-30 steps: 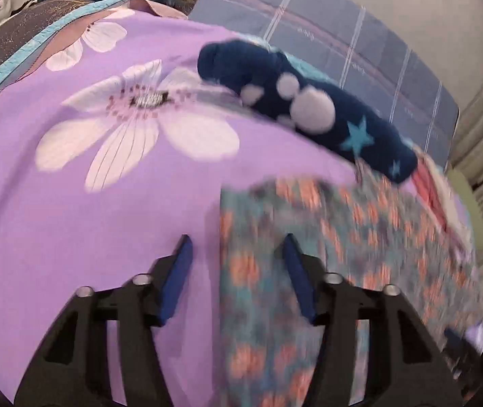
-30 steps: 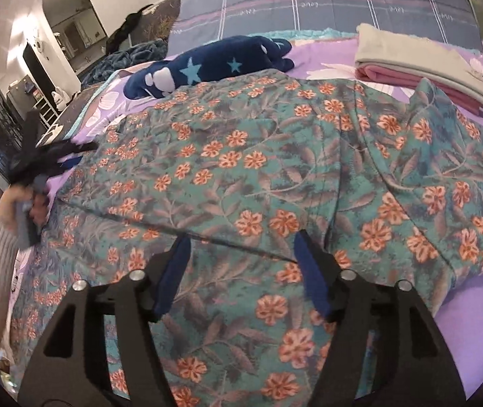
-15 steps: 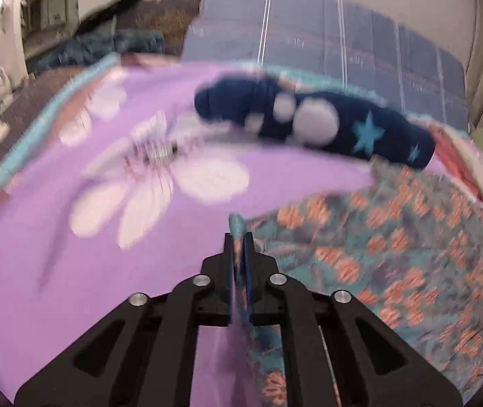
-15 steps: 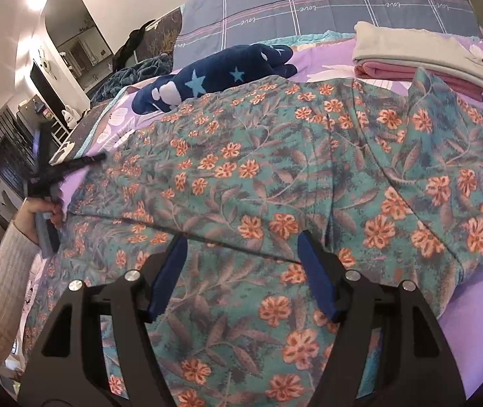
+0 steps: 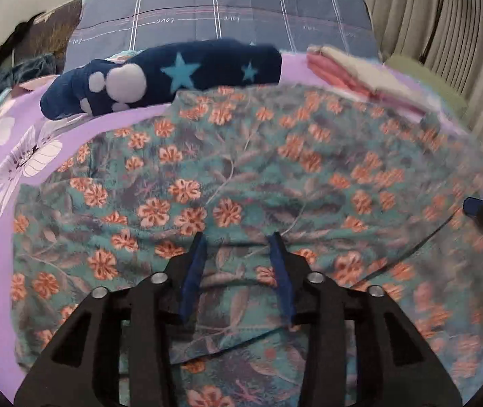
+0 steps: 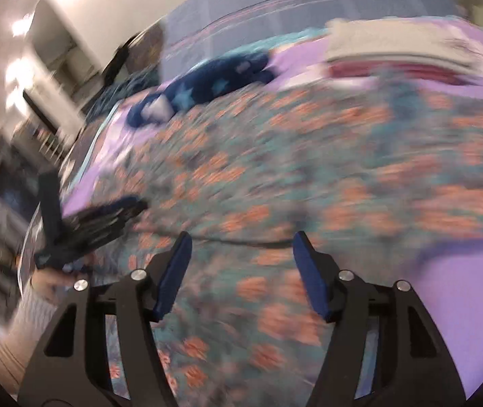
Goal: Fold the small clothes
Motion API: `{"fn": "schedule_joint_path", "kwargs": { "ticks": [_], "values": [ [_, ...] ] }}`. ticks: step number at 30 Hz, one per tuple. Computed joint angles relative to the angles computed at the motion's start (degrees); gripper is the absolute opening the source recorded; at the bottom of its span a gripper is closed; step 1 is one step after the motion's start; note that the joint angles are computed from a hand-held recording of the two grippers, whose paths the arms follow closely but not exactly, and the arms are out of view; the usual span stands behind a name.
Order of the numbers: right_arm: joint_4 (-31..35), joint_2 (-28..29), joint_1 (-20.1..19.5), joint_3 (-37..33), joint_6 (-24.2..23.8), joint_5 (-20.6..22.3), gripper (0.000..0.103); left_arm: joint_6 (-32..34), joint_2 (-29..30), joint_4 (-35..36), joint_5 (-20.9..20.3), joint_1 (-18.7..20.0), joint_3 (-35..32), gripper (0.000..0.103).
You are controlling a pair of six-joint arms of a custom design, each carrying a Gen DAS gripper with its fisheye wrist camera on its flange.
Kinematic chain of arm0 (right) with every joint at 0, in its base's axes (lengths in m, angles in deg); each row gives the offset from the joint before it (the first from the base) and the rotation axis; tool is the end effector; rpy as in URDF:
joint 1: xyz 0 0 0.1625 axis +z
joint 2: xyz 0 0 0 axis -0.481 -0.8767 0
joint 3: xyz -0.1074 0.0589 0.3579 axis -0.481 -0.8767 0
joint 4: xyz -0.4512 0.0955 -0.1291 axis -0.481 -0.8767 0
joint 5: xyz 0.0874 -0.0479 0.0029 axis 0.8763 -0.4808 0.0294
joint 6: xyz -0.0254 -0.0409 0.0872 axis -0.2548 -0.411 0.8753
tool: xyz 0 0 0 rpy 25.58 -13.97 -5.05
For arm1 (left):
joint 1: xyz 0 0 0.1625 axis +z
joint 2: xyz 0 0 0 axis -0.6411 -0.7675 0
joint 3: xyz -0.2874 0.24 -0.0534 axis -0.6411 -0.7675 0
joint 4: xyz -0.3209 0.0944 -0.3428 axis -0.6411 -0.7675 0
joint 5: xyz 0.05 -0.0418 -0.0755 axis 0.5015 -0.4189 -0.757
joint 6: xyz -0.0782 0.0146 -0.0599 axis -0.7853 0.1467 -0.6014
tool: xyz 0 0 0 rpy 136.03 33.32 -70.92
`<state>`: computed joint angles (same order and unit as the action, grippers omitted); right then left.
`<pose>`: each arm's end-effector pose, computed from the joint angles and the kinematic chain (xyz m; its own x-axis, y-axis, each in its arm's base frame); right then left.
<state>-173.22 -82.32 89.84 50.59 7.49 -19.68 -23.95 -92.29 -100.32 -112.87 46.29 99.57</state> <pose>0.0167 -0.2783 0.4032 -0.8680 -0.4315 0.2456 -0.4942 0.7991 -0.3423 -0.3096 -0.2388 0.0423 -0.7600 -0.0355 -0.6490 0.3969 0.7654 -0.5066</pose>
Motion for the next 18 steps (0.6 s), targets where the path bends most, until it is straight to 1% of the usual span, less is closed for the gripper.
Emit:
{"fn": "schedule_joint_path", "kwargs": {
  "ticks": [2,3,4,5,6,7,9,10,11,12,14,15,16,17,18],
  "values": [
    [-0.98,0.38,-5.85,-3.9,-0.3,5.03,0.063,0.77,-0.86,-2.71,-0.08,0.08,1.34,0.049],
    [-1.88,0.74,-8.49,-5.52,0.27,7.16,0.063,1.36,-1.6,-3.89,-0.07,0.07,1.89,0.051],
    [-3.67,1.73,-12.7,-8.1,2.2,10.28,0.063,1.67,-1.58,-4.49,-0.24,0.11,1.96,0.052],
    [-5.72,3.2,-17.01,-10.83,5.31,13.22,0.063,2.4,-0.64,-5.6,-0.2,0.24,1.76,0.057],
    [-7.16,4.26,-20.0,-12.62,7.92,15.0,0.063,3.2,-0.32,-6.14,-0.19,0.26,1.71,0.059],
    [-9.94,6.0,-23.99,-15.01,12.88,16.8,0.063,4.04,0.59,-6.01,-0.17,0.31,1.11,0.063],
    [-14.07,9.26,-29.63,-18.64,22.31,18.06,0.063,3.94,2.46,-4.75,-0.27,-0.01,0.01,0.067],
    [-14.55,11.13,-32.94,-20.68,26.64,19.4,0.063,3.87,3.63,-3.98,-0.21,-0.08,-0.79,0.068],
    [-13.84,12.56,-35.85,-22.21,28.86,21.83,0.063,3.92,4.57,-3.85,-0.08,-0.01,-1.32,0.069],
    [-12.39,14.15,-38.9,-23.72,30.09,25.44,0.063,3.85,4.57,-3.64,-0.07,-0.1,-1.34,0.069],
    [-10.68,16.39,-41.32,-25.13,30.58,28.98,0.063,3.96,3.81,-4.29,-0.08,-0.21,-0.77,0.07],
    [-10.57,17.25,-41.8,-25.4,31.15,29.97,0.063,4.0,3.32,-4.64,-0.06,-0.29,-0.43,0.07],
    [-10.5,18.17,-42.59,-25.45,31.89,32.35,0.063,4.15,3.27,-4.86,0.05,-0.16,-0.38,0.07],
    [-11.54,18.76,-43.13,-25.11,33.22,34.67,0.063,4.09,3.24,-4.73,0.1,-0.18,-0.4,0.07],
    [-13.34,19.03,-43.28,-24.61,34.77,35.68,0.062,4.09,3.13,-4.44,0.09,-0.17,-0.43,0.07]
  ]
}}
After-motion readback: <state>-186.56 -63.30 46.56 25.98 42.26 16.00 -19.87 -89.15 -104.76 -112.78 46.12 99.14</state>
